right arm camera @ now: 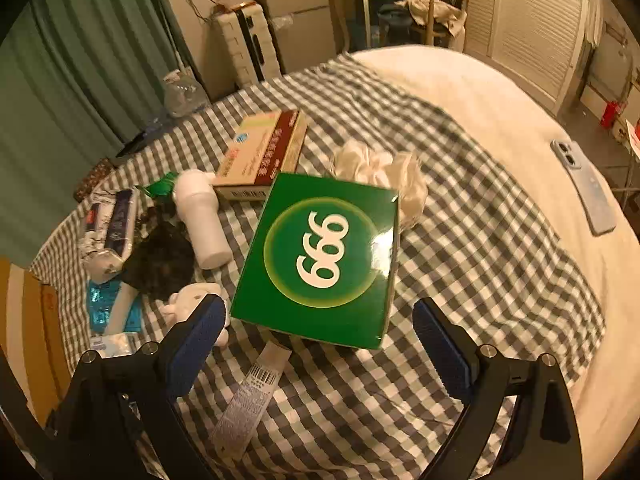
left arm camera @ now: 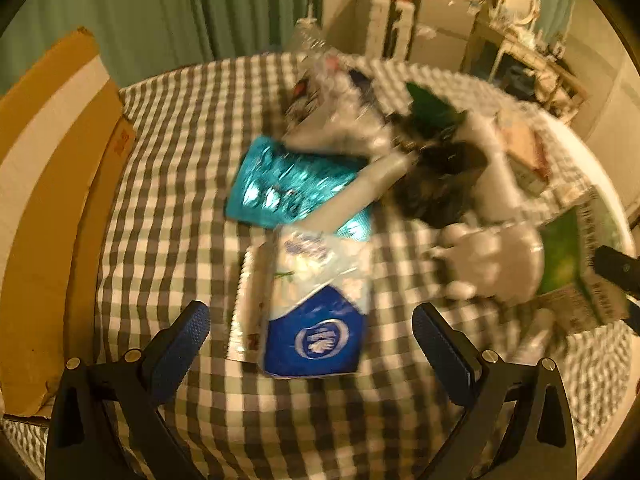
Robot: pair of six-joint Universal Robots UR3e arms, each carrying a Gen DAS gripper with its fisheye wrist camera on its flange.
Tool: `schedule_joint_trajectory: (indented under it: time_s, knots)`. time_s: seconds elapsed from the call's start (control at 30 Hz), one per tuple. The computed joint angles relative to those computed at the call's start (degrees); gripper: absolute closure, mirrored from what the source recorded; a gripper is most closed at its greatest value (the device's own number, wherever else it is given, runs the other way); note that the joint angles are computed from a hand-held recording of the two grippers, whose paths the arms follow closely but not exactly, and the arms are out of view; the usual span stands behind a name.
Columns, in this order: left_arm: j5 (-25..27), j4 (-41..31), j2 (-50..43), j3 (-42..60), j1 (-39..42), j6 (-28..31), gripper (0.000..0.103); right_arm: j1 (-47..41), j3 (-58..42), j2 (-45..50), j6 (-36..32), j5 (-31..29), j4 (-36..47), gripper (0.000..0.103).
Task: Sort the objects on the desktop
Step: 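Grasp the blue Vinda tissue pack with the left tool while the right tool grasps the green medicine box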
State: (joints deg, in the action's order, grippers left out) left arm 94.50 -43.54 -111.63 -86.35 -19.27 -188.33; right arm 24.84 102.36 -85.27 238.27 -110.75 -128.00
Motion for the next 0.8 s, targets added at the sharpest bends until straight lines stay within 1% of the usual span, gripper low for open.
schedule_joint_trajectory:
  time_s: [0.07,0.17,0.27,0.3,0.33,0.37,0.4,0.47,0.5,0.57,0.7,0.8]
  knots:
    - [0.4,-0.3,-1.0,0.5,0.3,-0.5,0.0,-0.8,0.3,0.9,0.3,0.8,-0.2,0.008]
    - [-0.2,1.6,-1.4,-0.2,0.7,-0.2,0.0,-2.0,1.3,2.0,0.4,2.7,-1.9,0.008]
    - [-0.1,1.6,-2.0,0.2,0.7,1.0,0.008,-3.0,2.2,3.0,0.7,3.8,-3.3,0.008]
    - [-0.4,0.8,-2.1,0.6,0.8,1.6,0.015,-3.3,2.8,3.1,0.6,4.1,-3.9,0.008]
    - [-0.9,0.4,-2.2,0.7,0.9,2.1,0.024,-3.6,3.6,3.0,0.4,4.6,-5.0,0.008]
    - [-1.8,0.2,-2.1,0.6,1.3,2.8,0.029,-4.2,5.4,2.5,-0.4,5.6,-7.5,0.014]
    - [-2.6,0.1,-1.7,0.2,1.7,3.6,0.033,-5.1,7.8,1.6,-1.8,7.5,-10.6,0.023]
    - [-3.4,0.7,-0.6,-1.1,2.3,4.8,0.041,-6.0,10.2,0.4,-2.7,8.6,-12.7,0.023]
    - [-4.0,0.8,0.1,-1.7,2.7,5.7,0.047,-6.2,11.2,-0.3,-2.9,8.8,-13.5,0.023]
    - [-4.8,0.2,1.6,-2.4,3.8,7.0,0.048,-6.6,12.0,-1.2,-3.7,9.3,-13.6,0.023]
    - [-7.3,-0.9,5.6,-3.7,6.6,7.3,0.049,-6.6,13.2,-4.1,-4.1,9.7,-11.9,0.024]
    - [-8.2,-1.4,8.2,-4.1,7.8,7.4,0.049,-6.7,13.1,-6.8,-5.1,10.0,-9.3,0.025]
